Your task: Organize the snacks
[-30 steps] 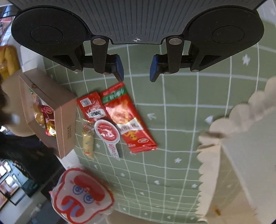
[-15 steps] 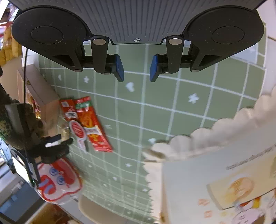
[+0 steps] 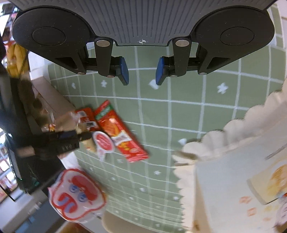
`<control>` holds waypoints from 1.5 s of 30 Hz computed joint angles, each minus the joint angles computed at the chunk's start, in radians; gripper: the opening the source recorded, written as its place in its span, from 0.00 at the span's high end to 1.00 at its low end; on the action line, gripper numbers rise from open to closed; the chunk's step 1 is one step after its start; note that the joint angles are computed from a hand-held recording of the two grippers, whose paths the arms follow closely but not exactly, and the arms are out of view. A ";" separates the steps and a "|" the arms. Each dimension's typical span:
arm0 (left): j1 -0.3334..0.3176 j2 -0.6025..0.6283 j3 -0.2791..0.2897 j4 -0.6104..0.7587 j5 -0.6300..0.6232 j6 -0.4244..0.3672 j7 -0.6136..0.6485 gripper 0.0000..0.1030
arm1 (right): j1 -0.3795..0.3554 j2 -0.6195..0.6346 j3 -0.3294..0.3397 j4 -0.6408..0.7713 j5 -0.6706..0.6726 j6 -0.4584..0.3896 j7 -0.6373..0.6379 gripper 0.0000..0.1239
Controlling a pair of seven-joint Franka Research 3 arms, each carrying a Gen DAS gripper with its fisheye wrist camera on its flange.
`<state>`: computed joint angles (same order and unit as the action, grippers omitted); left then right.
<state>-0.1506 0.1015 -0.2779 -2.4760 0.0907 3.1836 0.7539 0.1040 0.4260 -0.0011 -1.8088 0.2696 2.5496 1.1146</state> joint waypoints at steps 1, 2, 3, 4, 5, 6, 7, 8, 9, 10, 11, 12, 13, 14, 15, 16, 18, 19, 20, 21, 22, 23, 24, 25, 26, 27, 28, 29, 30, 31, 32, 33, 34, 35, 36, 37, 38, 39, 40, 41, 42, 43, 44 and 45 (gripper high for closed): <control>0.002 0.009 -0.003 0.012 0.009 -0.001 0.006 0.64 | -0.030 -0.036 0.025 -0.042 0.052 -0.007 -0.045 0.76; -0.010 0.021 0.012 0.030 0.026 -0.003 0.012 0.64 | -0.053 -0.075 0.041 -0.089 0.102 -0.010 -0.086 0.76; -0.023 0.031 0.027 0.045 0.047 -0.005 0.011 0.64 | -0.070 -0.113 0.048 -0.136 0.147 -0.012 -0.124 0.76; -0.037 0.048 0.045 0.067 0.072 -0.007 0.012 0.64 | -0.079 -0.147 0.049 -0.180 0.185 -0.015 -0.153 0.76; -0.045 0.067 0.056 0.094 0.092 -0.010 0.018 0.64 | -0.087 -0.171 0.045 -0.214 0.216 -0.017 -0.179 0.77; -0.050 0.089 0.064 0.122 0.110 -0.012 0.025 0.64 | -0.090 -0.192 0.038 -0.245 0.239 -0.012 -0.202 0.77; -0.050 0.109 0.067 0.152 0.125 -0.018 0.035 0.64 | -0.091 -0.223 0.030 -0.290 0.256 0.002 -0.224 0.77; -0.051 0.134 0.069 0.192 0.142 -0.031 0.053 0.64 | -0.090 -0.250 0.022 -0.334 0.269 0.025 -0.245 0.77; -0.047 0.155 0.067 0.225 0.156 -0.039 0.073 0.64 | -0.086 -0.277 0.015 -0.380 0.280 0.060 -0.262 0.77; -0.045 0.182 0.065 0.270 0.172 -0.053 0.098 0.64 | -0.082 -0.295 0.009 -0.418 0.289 0.099 -0.278 0.77; -0.048 0.209 0.068 0.319 0.187 -0.070 0.120 0.64 | -0.080 -0.312 0.005 -0.451 0.303 0.135 -0.298 0.77; -0.057 0.238 0.076 0.369 0.202 -0.086 0.137 0.64 | -0.078 -0.328 0.002 -0.483 0.319 0.167 -0.323 0.77; -0.070 0.265 0.089 0.416 0.218 -0.102 0.149 0.64 | -0.080 -0.342 -0.001 -0.509 0.345 0.190 -0.355 0.77; -0.091 0.297 0.108 0.472 0.238 -0.124 0.158 0.64 | -0.085 -0.344 -0.003 -0.520 0.389 0.203 -0.399 0.77; -0.108 0.324 0.123 0.516 0.252 -0.144 0.161 0.64 | -0.090 -0.356 -0.004 -0.538 0.442 0.211 -0.444 0.74; -0.128 0.356 0.142 0.571 0.265 -0.175 0.156 0.64 | -0.096 -0.368 -0.010 -0.553 0.486 0.210 -0.481 0.70; -0.147 0.408 0.155 0.655 0.280 -0.219 0.153 0.64 | -0.098 -0.384 -0.019 -0.583 0.563 0.235 -0.553 0.58; -0.160 0.437 0.165 0.696 0.293 -0.235 0.151 0.64 | -0.095 -0.392 -0.019 -0.602 0.608 0.264 -0.596 0.58; -0.173 0.460 0.177 0.730 0.308 -0.255 0.149 0.64 | -0.090 -0.396 -0.020 -0.618 0.643 0.293 -0.639 0.58; -0.185 0.479 0.188 0.760 0.323 -0.280 0.149 0.64 | -0.086 -0.397 -0.021 -0.630 0.675 0.317 -0.681 0.56; -0.196 0.499 0.197 0.791 0.339 -0.310 0.149 0.64 | -0.082 -0.403 -0.021 -0.645 0.710 0.334 -0.718 0.56; -0.201 0.516 0.200 0.815 0.350 -0.339 0.152 0.64 | -0.079 -0.406 -0.023 -0.654 0.744 0.342 -0.752 0.56; -0.202 0.526 0.200 0.831 0.356 -0.364 0.155 0.64 | -0.076 -0.409 -0.025 -0.661 0.772 0.343 -0.779 0.56; -0.199 0.538 0.195 0.847 0.357 -0.388 0.159 0.62 | -0.076 -0.411 -0.029 -0.663 0.794 0.337 -0.801 0.56; -0.194 0.539 0.196 0.837 0.362 -0.359 0.150 0.61 | -0.076 -0.412 -0.032 -0.663 0.830 0.330 -0.833 0.56; -0.169 0.543 0.172 0.834 0.346 -0.348 0.168 0.62 | -0.076 -0.412 -0.035 -0.656 0.871 0.315 -0.865 0.56; -0.125 0.547 0.124 0.829 0.305 -0.335 0.203 0.62 | -0.080 -0.417 -0.041 -0.648 0.911 0.285 -0.896 0.56; -0.078 0.551 0.072 0.825 0.258 -0.335 0.250 0.61 | -0.082 -0.420 -0.045 -0.635 0.952 0.256 -0.926 0.56; -0.051 0.550 0.042 0.818 0.228 -0.333 0.288 0.61 | -0.080 -0.423 -0.045 -0.626 0.989 0.244 -0.955 0.56; -0.033 0.543 0.022 0.804 0.209 -0.330 0.328 0.61 | -0.076 -0.421 -0.044 -0.609 1.027 0.232 -0.991 0.56; -0.025 0.533 0.012 0.785 0.198 -0.328 0.359 0.60 | -0.070 -0.415 -0.040 -0.589 1.066 0.230 -1.029 0.56; -0.017 0.518 0.004 0.761 0.187 -0.324 0.389 0.60 | -0.062 -0.407 -0.033 -0.570 1.098 0.237 -1.058 0.56; -0.010 0.501 -0.004 0.736 0.176 -0.321 0.417 0.60 | -0.056 -0.398 -0.029 -0.552 1.120 0.242 -1.076 0.56; -0.006 0.478 -0.006 0.701 0.167 -0.314 0.436 0.60 | -0.051 -0.388 -0.024 -0.533 1.133 0.240 -1.085 0.56; -0.001 0.454 -0.010 0.663 0.154 -0.302 0.448 0.63 | -0.048 -0.379 -0.021 -0.514 1.133 0.227 -1.086 0.56; 0.010 0.432 -0.018 0.628 0.133 -0.286 0.456 0.65 | -0.046 -0.369 -0.019 -0.497 1.128 0.217 -1.084 0.56; 0.029 0.400 -0.031 0.575 0.101 -0.253 0.455 0.66 | -0.042 -0.356 -0.013 -0.477 1.123 0.214 -1.084 0.56; 0.042 0.370 -0.040 0.526 0.073 -0.215 0.445 0.66 | -0.035 -0.340 -0.005 -0.457 1.121 0.222 -1.087 0.56; 0.055 0.330 -0.046 0.459 0.042 -0.155 0.421 0.66 | -0.027 -0.323 0.003 -0.438 1.107 0.238 -1.081 0.55; 0.057 0.287 -0.041 0.392 0.019 -0.101 0.385 0.66 | -0.019 -0.300 0.011 -0.412 1.078 0.256 -1.061 0.52; 0.041 0.249 -0.020 0.341 0.009 -0.071 0.339 0.66 | -0.012 -0.272 0.018 -0.381 1.042 0.266 -1.034 0.45; 0.015 0.214 0.010 0.299 0.007 -0.062 0.288 0.66 | -0.010 -0.247 0.023 -0.352 0.998 0.261 -1.001 0.43; -0.002 0.177 0.028 0.255 -0.001 -0.071 0.237 0.66 | -0.009 -0.215 0.029 -0.317 0.953 0.255 -0.967 0.42; 0.004 0.153 0.021 0.227 -0.013 -0.081 0.208 0.66 | -0.008 -0.185 0.038 -0.288 0.922 0.259 -0.945 0.42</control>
